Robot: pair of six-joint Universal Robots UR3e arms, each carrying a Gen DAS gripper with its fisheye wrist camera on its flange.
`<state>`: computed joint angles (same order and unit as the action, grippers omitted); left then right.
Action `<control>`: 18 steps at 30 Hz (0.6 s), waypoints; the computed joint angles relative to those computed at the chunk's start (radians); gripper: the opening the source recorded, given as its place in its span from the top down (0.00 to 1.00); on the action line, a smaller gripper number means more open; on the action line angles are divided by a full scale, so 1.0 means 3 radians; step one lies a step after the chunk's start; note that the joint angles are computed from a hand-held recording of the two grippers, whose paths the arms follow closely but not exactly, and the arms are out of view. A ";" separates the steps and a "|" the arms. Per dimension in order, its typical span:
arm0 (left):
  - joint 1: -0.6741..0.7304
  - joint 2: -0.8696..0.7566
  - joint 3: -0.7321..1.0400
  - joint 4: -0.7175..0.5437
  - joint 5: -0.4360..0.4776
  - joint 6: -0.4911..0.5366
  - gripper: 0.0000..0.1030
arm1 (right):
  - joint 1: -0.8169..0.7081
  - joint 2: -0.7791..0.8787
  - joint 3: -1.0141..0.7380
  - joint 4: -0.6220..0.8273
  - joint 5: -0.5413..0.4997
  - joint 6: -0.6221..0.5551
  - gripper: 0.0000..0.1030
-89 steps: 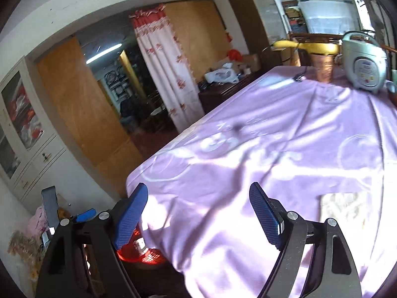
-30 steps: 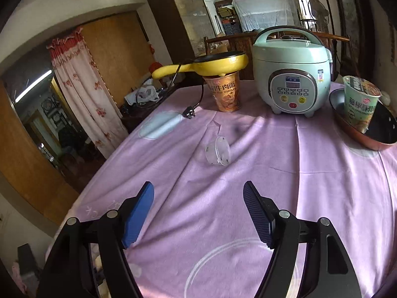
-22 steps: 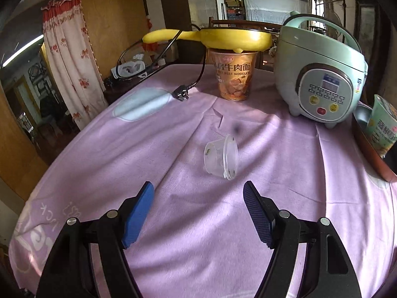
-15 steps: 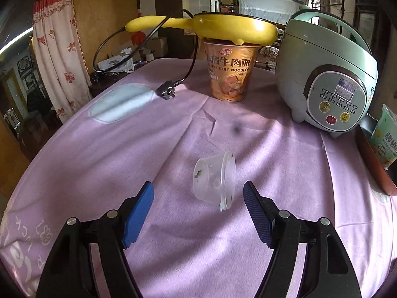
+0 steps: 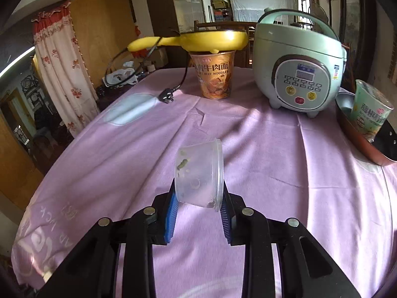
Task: Collect trash
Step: 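Grasp the clear plastic container with the right gripper while the left gripper holds the napkin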
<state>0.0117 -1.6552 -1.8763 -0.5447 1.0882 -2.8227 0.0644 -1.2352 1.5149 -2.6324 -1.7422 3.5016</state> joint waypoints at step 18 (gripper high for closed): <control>0.0124 0.1902 -0.1148 -0.0144 -0.0142 0.0138 0.91 | 0.2569 -0.1898 0.1781 0.0028 -0.1877 0.1194 0.70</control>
